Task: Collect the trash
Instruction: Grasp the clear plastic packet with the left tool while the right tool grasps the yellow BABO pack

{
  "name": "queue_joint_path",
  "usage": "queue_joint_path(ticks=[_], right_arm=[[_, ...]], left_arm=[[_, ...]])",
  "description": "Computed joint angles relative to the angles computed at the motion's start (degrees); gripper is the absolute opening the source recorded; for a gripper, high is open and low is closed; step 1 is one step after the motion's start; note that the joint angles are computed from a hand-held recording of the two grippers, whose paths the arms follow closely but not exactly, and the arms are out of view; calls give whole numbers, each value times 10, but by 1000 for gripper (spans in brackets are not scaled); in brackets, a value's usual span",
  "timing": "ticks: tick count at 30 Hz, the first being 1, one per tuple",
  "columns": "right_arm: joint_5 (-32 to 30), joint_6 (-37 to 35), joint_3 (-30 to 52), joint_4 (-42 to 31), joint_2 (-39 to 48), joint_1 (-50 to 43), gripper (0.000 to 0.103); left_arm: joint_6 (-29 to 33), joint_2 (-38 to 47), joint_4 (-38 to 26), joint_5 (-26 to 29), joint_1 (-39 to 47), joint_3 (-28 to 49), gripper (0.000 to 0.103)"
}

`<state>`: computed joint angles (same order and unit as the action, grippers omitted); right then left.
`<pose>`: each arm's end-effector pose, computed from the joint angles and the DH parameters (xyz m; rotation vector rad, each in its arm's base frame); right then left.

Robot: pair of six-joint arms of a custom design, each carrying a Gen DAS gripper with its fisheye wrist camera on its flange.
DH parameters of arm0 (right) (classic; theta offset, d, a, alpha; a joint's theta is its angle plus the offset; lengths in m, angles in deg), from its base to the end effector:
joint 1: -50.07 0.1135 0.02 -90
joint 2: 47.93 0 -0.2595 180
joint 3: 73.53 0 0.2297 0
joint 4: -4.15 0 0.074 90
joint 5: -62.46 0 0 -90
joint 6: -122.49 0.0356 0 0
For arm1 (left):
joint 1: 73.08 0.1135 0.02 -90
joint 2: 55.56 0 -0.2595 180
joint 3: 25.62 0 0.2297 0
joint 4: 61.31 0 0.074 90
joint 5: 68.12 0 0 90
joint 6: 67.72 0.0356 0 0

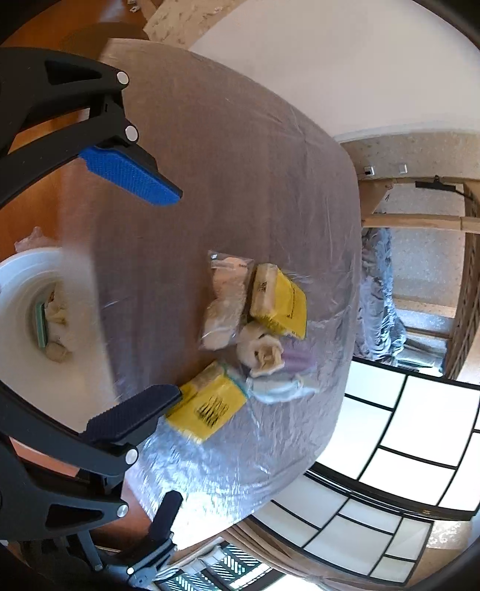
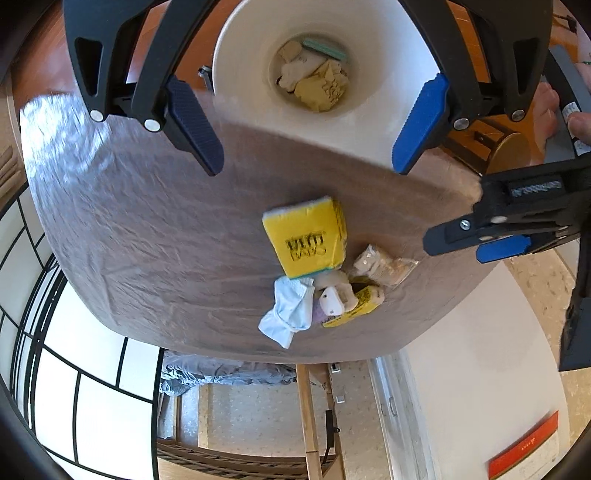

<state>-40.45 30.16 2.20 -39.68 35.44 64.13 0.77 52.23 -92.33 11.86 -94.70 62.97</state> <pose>0.2749 0.0771 0.2557 -0.4490 2.4320 0.3664 0.3611 -0.1365 0.2012 -0.0748 2.4319 -0.1251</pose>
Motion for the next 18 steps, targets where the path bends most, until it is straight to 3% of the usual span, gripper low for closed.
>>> queue_joint_path(ticks=[7,11,15,18], right_arm=[[43,-20,43,36,64,36,91],[22,-3,67,29,89,31,96],[23,-9,104,8,119,24,96],[16,-24,119,-3,137,24,96]], left_arm=[[46,71,-6,47,34,78,98],[44,90,-11,109,59,101,98],[54,124,-62,71,54,153,98],[55,137,-61,95,54,166,98]])
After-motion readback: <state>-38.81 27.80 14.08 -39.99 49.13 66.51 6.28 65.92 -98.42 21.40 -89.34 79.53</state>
